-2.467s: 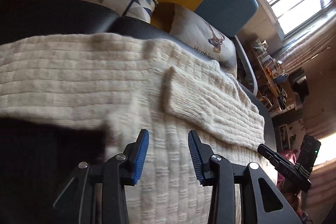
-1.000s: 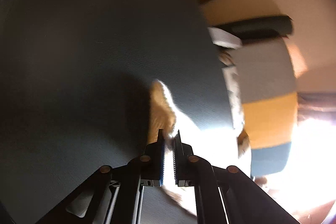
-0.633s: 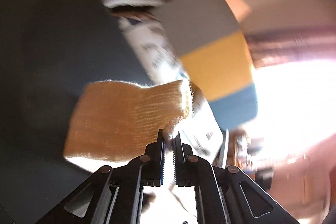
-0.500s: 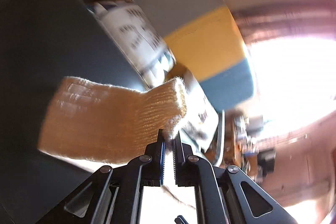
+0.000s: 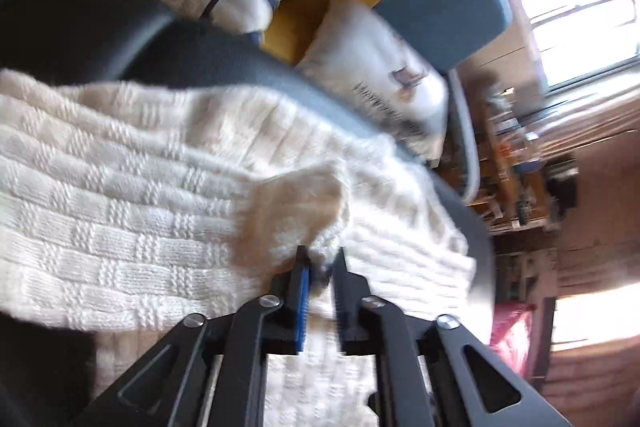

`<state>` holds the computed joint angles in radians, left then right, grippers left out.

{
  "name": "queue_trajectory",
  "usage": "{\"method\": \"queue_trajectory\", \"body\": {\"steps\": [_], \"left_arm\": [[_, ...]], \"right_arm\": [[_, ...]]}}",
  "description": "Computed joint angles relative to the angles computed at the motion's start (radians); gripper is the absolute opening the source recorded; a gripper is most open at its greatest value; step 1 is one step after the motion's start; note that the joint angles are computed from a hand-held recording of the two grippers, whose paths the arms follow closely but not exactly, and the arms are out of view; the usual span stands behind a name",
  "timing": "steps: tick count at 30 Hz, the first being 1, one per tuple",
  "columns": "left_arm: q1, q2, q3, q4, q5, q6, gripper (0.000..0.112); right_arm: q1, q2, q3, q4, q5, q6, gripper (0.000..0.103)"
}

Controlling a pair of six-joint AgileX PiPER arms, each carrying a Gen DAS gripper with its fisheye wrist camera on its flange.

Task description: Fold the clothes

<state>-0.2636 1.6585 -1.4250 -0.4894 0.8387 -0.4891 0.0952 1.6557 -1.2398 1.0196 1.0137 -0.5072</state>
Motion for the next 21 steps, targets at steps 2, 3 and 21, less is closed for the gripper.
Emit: {"method": "queue_trajectory", "body": {"steps": [2, 3, 21], "left_arm": [[0.033, -0.043, 0.060, -0.105, -0.032, 0.067, 0.034], [0.056, -0.085, 0.104, -0.173, -0.050, 0.121, 0.036], [0.843, -0.445, 0.739, -0.648, 0.264, 0.774, 0.045]], "right_arm": [[0.008, 0.064, -0.038, 0.097, 0.023, -0.002, 0.030], [0.025, 0.087, -0.060, 0.105, 0.011, 0.017, 0.030], [0.228, 0.161, -0.008, 0.302, -0.303, 0.169, 0.011]]}}
